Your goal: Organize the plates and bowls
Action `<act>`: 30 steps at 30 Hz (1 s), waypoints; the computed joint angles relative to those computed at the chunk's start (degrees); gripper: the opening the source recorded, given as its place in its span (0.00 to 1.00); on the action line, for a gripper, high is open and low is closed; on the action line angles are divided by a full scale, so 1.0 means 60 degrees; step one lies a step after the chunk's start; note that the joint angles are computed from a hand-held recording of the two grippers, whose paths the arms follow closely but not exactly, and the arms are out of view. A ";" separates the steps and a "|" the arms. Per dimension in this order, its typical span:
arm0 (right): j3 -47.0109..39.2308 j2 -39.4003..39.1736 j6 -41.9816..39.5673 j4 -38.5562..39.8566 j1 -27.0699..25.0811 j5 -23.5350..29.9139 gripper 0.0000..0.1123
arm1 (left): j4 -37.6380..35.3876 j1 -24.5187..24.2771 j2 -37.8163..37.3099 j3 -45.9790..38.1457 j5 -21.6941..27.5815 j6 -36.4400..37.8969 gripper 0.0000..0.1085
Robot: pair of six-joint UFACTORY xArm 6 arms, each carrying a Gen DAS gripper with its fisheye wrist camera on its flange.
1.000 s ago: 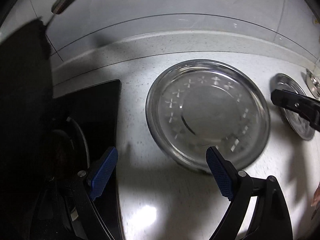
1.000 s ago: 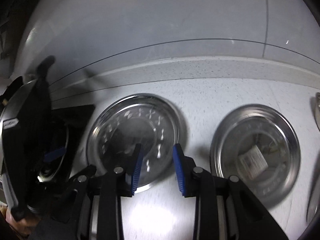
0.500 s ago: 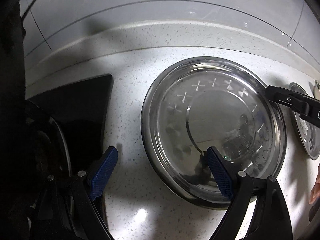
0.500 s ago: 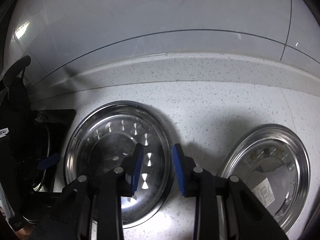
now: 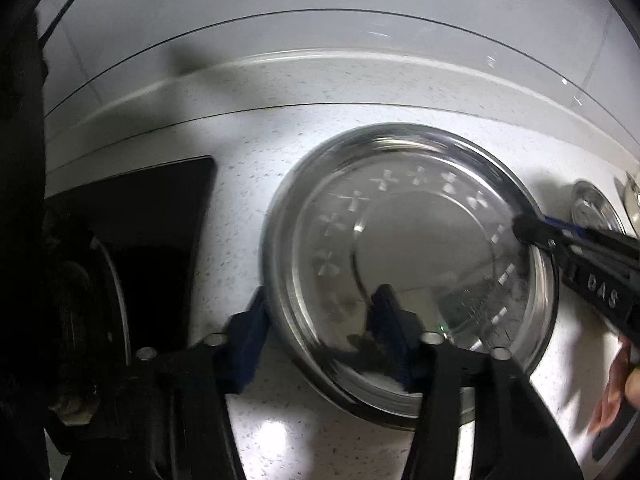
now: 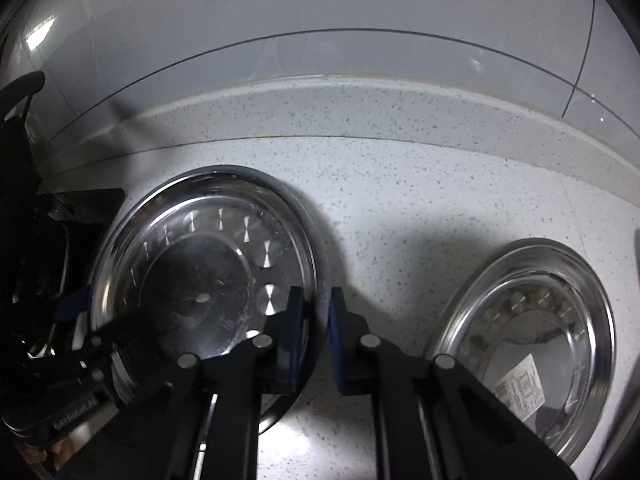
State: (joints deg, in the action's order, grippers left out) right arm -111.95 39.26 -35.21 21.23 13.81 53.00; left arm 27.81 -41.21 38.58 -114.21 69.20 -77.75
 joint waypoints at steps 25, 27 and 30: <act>0.5724 -0.6067 -0.2604 0.2619 -0.1854 -0.0548 0.08 | 0.1669 -0.2296 -0.1224 -0.0369 0.1232 -0.1462 0.15; 0.6220 -0.6765 -0.2795 0.2764 -0.2167 -0.0149 0.08 | 0.1788 -0.2665 -0.1466 -0.0204 0.1465 -0.1707 0.15; 0.7018 -0.7703 -0.3065 0.2819 -0.2599 0.0447 0.08 | 0.1667 -0.3122 -0.2021 0.0460 0.1444 -0.2241 0.15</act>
